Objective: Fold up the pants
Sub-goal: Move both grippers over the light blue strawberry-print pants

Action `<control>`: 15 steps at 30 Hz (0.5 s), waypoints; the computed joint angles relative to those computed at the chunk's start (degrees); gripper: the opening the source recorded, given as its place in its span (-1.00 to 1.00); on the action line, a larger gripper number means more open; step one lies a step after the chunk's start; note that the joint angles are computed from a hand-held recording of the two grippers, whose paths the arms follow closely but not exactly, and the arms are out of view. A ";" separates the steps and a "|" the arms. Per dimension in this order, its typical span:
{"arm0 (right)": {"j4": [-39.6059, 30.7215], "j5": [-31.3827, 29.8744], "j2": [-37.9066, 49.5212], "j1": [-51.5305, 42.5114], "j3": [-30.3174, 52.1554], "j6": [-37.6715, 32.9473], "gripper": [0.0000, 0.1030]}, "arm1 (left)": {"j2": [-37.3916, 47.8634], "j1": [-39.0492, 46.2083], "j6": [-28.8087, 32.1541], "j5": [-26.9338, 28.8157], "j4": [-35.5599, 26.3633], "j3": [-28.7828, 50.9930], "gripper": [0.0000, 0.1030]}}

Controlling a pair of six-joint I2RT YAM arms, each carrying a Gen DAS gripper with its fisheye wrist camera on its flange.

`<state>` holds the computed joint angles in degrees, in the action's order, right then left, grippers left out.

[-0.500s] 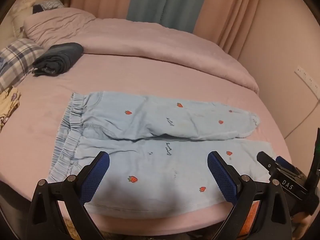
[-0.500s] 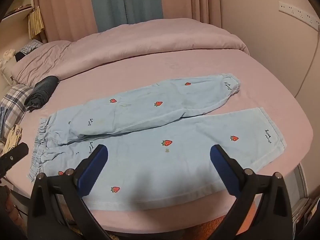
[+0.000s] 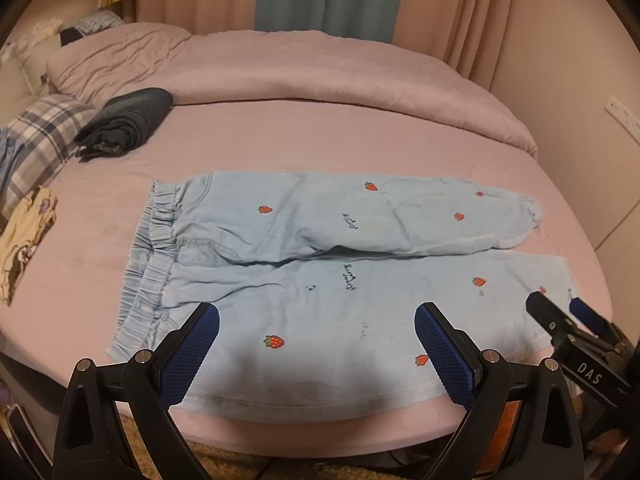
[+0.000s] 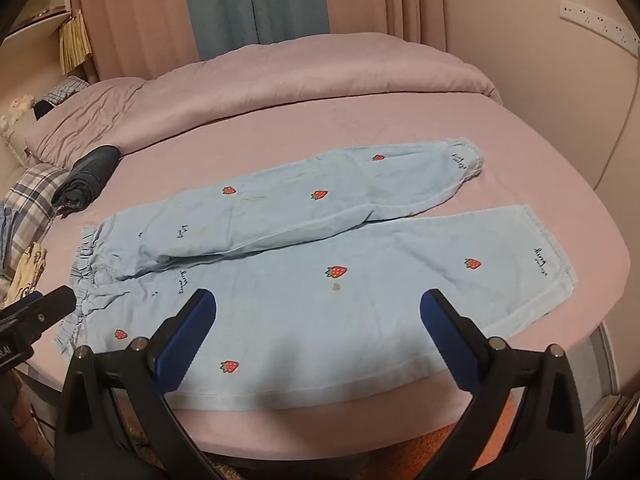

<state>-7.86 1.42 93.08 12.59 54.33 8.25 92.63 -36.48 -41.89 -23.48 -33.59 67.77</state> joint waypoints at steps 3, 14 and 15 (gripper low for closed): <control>0.42 0.65 0.00 0.28 -0.40 0.23 0.99 | 0.36 -0.25 0.43 -0.81 -1.16 0.61 0.90; 0.54 1.69 -0.70 0.52 -0.52 0.26 0.99 | 1.37 -0.29 1.04 0.46 -1.58 1.08 0.90; 0.54 1.72 -0.77 0.47 -0.55 0.15 0.99 | 1.30 -0.35 1.07 0.36 -1.58 1.05 0.90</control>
<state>-7.32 3.14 92.31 13.05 53.78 8.40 93.93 -36.84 -40.82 -23.11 -35.17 68.82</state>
